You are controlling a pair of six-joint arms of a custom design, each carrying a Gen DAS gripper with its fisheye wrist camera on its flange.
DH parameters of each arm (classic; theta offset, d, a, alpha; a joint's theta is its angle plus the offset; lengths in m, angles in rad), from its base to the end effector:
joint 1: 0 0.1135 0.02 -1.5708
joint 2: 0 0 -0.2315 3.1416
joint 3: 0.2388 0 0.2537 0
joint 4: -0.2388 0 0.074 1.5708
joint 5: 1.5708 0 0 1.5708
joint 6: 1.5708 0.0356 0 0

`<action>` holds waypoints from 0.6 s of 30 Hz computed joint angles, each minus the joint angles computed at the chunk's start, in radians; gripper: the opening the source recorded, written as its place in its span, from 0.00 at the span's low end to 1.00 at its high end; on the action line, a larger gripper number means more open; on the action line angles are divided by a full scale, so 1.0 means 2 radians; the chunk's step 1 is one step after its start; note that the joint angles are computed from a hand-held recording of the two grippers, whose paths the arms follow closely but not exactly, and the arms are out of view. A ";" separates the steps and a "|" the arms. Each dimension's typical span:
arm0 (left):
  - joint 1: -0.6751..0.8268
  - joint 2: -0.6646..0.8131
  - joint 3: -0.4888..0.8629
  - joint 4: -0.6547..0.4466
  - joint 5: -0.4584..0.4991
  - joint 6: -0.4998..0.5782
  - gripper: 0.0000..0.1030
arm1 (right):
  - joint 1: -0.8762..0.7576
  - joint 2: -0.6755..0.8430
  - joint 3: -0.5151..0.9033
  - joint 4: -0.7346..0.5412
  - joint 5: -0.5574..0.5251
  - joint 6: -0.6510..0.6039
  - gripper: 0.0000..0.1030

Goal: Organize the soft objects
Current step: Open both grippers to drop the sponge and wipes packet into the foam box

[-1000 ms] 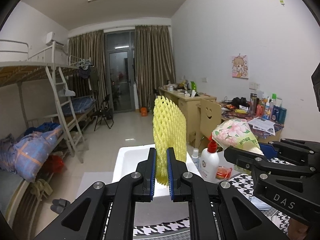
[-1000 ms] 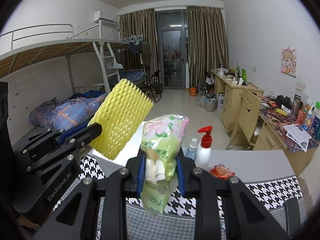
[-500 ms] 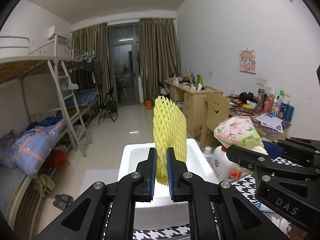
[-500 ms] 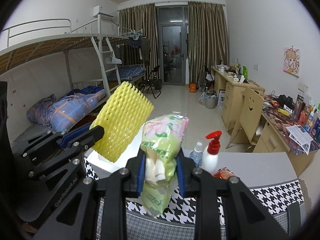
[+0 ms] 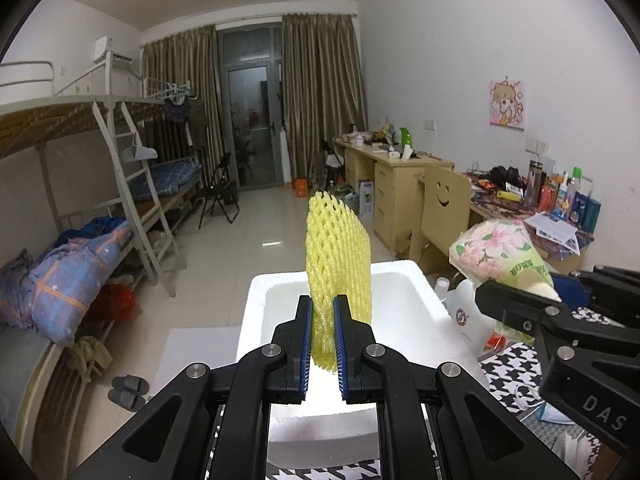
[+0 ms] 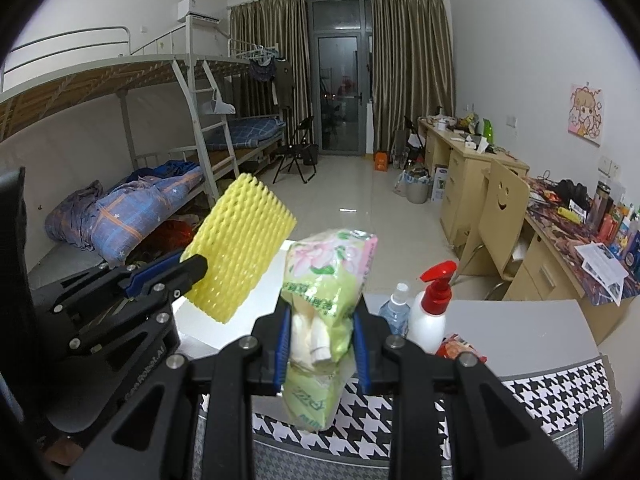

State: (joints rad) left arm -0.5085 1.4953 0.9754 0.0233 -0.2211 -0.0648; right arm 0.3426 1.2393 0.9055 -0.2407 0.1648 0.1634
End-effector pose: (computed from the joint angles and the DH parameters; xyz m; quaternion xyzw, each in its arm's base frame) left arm 0.3024 -0.1596 0.2222 0.1328 0.8454 -0.0529 0.5146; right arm 0.2740 0.0915 0.2490 -0.0392 0.8755 0.0492 0.4791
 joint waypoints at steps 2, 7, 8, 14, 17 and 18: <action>0.003 0.010 0.007 -0.002 0.002 0.000 0.12 | 0.003 0.008 0.010 -0.003 0.004 0.002 0.31; 0.014 0.032 0.022 -0.008 0.017 0.006 0.45 | 0.007 0.023 0.023 -0.006 0.012 0.003 0.31; 0.015 0.030 0.019 -0.004 0.014 0.005 0.53 | 0.007 0.025 0.025 -0.007 0.012 0.002 0.31; 0.021 0.015 0.003 0.014 0.008 -0.001 0.83 | 0.006 0.044 0.041 -0.010 0.011 0.002 0.31; 0.021 0.008 -0.002 0.018 -0.006 -0.002 0.87 | 0.010 0.055 0.051 -0.014 0.013 0.002 0.31; 0.022 0.006 -0.004 0.019 -0.008 -0.003 0.88 | 0.009 0.056 0.052 -0.013 0.012 0.002 0.31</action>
